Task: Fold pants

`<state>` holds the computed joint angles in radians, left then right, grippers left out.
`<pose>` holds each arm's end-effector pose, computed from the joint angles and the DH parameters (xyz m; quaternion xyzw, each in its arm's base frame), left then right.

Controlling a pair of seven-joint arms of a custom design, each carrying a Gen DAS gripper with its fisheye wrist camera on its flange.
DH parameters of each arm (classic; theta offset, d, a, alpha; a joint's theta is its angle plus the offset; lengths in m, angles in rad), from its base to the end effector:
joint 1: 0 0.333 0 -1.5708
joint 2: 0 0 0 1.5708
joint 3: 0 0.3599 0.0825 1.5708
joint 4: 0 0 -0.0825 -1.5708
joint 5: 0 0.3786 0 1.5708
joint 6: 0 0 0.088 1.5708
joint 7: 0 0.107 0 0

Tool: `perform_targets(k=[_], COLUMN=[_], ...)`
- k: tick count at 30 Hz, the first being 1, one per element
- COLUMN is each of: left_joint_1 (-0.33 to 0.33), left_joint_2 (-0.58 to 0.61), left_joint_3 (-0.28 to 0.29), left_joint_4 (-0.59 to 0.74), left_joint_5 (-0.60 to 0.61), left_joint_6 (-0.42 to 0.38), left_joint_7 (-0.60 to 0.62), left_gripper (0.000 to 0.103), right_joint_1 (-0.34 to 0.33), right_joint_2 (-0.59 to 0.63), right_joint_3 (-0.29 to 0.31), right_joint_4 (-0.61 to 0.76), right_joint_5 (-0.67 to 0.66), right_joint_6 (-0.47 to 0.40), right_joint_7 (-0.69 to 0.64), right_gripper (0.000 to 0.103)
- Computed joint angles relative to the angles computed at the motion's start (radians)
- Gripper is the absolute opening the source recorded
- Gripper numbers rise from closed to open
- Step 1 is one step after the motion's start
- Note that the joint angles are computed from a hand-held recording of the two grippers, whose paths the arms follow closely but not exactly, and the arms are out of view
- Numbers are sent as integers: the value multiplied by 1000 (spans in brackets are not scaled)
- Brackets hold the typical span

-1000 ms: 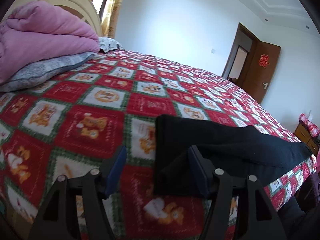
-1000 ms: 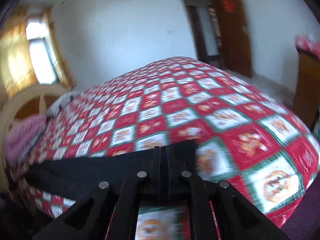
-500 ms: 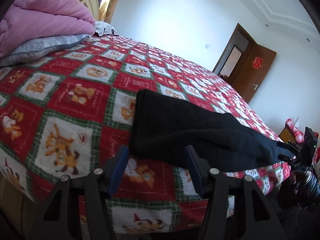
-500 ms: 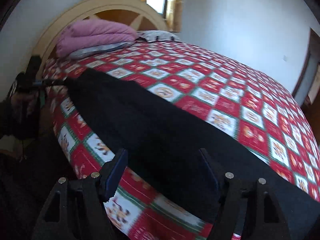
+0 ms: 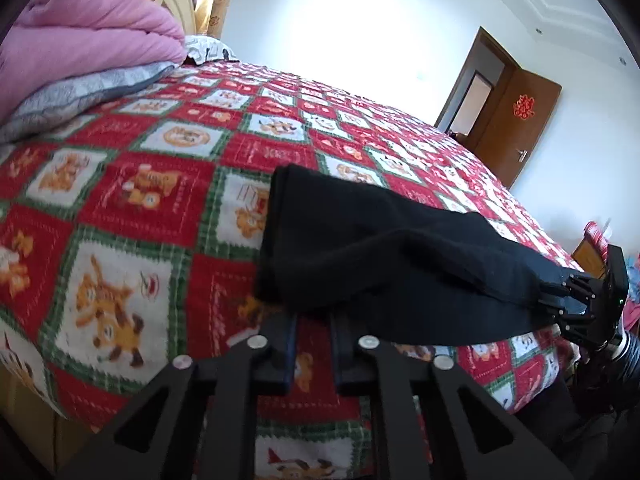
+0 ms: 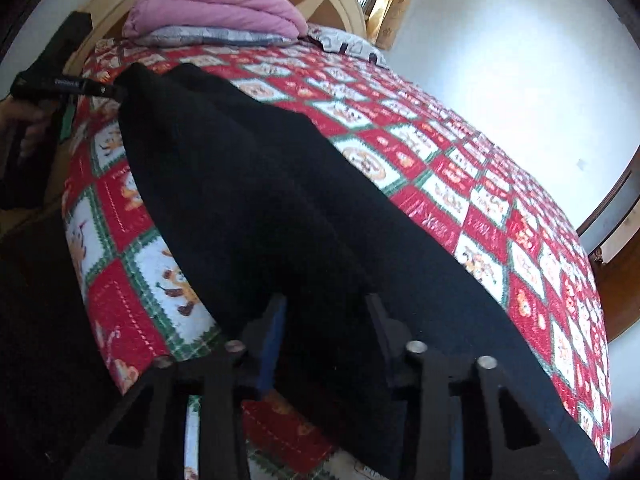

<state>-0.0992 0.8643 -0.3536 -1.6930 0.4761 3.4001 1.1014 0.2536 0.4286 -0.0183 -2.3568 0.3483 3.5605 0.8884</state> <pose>0.6714 -0.3106 0.2612 -0.5461 0.7097 -0.4350 0.0942 0.5590 0.0911 0.2829 -0.8089 0.4545 -0.3201 0.1914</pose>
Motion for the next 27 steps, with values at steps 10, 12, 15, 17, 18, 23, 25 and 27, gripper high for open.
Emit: perform_targets(k=[10,12,15,17,18,23,25,27], left_joint_1=[-14,-16,-13,-10,1,66,24,14], left_joint_2=[40,26,15,22,26,32,16,20], left_joint_3=[11,28,46,41,26,-57,-1,4], left_joint_4=[145,133,92,89,79,47,38,64], left_joint_5=[-9,7,27,37,38,57,25,13], left_joint_6=[81,103,105,71,57,3,33,5], left_joint_7=[-16,-30,-51,-64,-76,-102,-103,-108], left_gripper=[3,3,3,3,3,35,40,40], right_joint_1=[-103,-238,-294,-221,-184,75,60,-36], right_joint_2=[-79,-120,-140,-121,-109,-66,-75,-81], right_joint_3=[76,188,229,166,135,-75,-56,33], right_joint_4=[-4,-38,-69,-70,-72,-80,-80,-88], right_joint_5=[-66,-173,-271,-260,-253,-110,-98,-134], right_joint_6=[-94,-96,-113,-145,-154,-120,-129,-113], right_joint_7=[71,159,233,205,186,25,20,43], right_gripper=[2,2,2,2,2,7,27,56])
